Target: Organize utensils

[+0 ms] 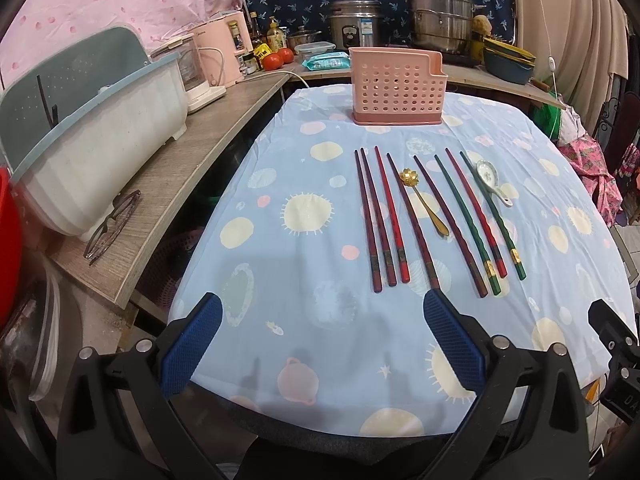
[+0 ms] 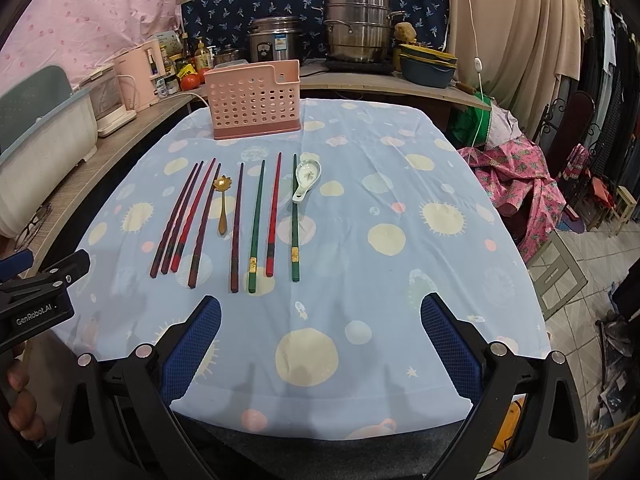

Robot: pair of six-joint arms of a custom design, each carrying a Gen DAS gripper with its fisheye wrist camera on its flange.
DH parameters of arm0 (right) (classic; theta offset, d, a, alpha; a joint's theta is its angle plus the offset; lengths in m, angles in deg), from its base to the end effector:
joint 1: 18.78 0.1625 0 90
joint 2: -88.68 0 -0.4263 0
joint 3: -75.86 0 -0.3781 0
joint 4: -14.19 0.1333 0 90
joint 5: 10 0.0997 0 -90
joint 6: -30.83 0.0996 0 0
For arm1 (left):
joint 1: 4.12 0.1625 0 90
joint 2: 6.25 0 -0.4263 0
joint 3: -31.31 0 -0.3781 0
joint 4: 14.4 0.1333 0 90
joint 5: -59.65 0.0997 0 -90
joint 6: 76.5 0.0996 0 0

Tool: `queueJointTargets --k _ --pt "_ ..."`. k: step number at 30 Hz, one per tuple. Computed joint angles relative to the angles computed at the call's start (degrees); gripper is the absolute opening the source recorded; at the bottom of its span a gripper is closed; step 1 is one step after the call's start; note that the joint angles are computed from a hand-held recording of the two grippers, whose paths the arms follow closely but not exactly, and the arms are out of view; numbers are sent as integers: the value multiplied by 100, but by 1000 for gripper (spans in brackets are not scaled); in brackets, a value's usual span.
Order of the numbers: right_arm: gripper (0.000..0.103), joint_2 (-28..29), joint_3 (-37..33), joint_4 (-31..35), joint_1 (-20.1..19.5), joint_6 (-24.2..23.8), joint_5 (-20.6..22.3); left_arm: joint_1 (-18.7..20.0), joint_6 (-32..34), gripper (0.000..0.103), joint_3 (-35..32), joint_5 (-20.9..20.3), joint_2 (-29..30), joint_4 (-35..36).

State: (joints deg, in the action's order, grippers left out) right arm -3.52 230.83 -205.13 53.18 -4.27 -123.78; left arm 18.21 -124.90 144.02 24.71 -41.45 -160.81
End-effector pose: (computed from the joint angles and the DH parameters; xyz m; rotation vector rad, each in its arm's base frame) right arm 0.0019 -0.2950 0.3075 0.0242 -2.0948 1.0226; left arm -0.3832 -0.3898 -0.0500 0.5861 2.1603 -0.7655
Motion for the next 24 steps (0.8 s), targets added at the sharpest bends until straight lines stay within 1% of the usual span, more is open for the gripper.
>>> queueJointTargets --k 16,24 --pt "96 2 20 -28 -18 2 25 -21 -12 96 7 15 18 14" --pt "96 -23 23 2 -42 -10 53 -13 -50 96 33 -40 21 -8"
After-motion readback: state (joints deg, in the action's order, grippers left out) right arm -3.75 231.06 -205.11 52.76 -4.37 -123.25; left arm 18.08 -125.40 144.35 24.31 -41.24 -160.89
